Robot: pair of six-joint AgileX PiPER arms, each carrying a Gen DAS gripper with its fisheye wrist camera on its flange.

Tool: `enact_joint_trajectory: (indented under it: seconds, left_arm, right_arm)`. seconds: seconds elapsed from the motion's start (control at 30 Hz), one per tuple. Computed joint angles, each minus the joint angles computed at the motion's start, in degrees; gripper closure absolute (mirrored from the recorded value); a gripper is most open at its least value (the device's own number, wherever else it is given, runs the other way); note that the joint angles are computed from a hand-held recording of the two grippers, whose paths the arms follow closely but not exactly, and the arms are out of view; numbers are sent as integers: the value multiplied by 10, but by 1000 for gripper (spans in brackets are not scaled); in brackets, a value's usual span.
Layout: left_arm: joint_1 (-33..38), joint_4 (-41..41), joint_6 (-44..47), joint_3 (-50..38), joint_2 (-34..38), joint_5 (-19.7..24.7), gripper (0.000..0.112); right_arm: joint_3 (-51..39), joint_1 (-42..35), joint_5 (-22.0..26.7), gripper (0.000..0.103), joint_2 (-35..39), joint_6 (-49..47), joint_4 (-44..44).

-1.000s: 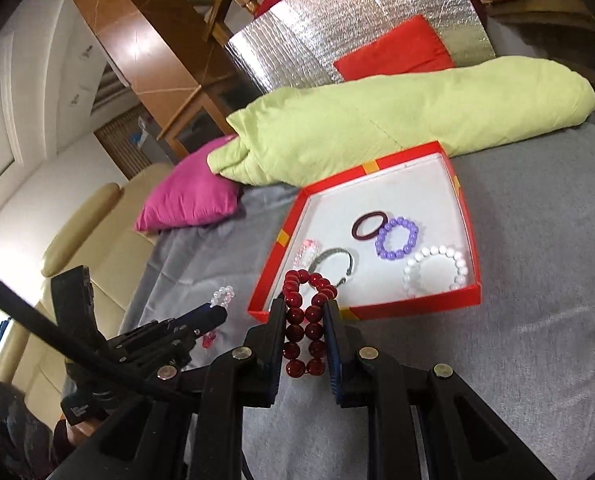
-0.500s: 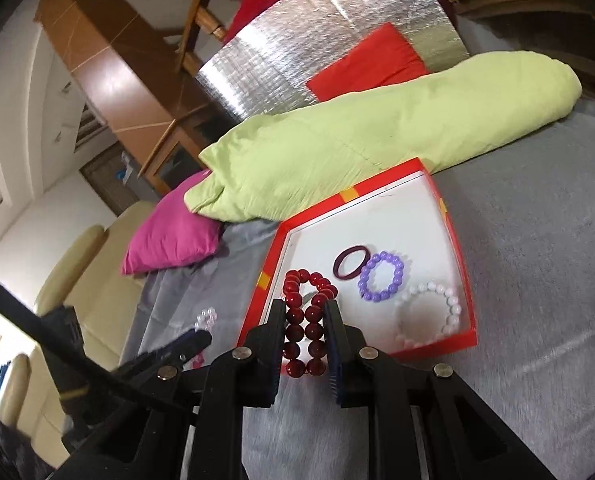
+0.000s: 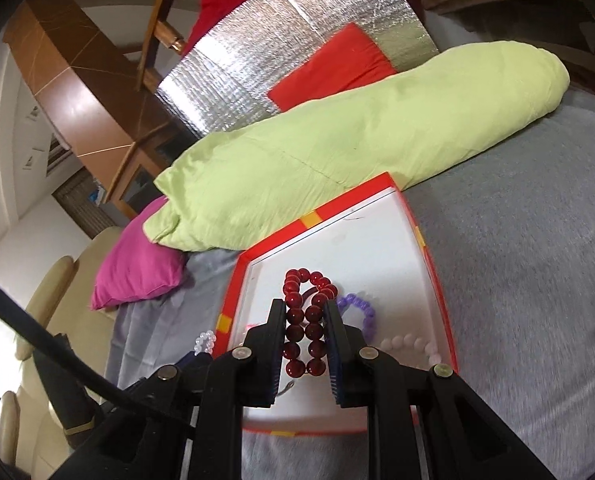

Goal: Organize jewelry
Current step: 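Carry the pink-white bracelet over the box with the left tool while the right tool carries the red one, then release the pink-white bracelet in the box with the left tool while the right tool releases the red one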

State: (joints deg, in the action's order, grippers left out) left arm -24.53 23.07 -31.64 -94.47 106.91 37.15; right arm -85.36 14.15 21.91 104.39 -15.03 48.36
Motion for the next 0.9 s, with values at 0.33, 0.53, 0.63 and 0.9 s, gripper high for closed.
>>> enact_joint_trajectory:
  seconds: [0.33, 0.53, 0.63, 0.9]
  left_arm:
    - [7, 16, 53, -162, 120, 70, 97]
    - [3, 25, 81, -239, 159, 106, 97]
    - [2, 24, 98, -283, 186, 133, 97]
    - [8, 3, 145, -454, 282, 237, 97]
  right_arm:
    - [-152, 7, 42, 83, 102, 176, -183]
    - [-254, 6, 82, 83, 162, 246, -236]
    - [-308, 4, 111, 83, 196, 287, -261]
    - [-406, -4, 170, 83, 259, 352, -307]
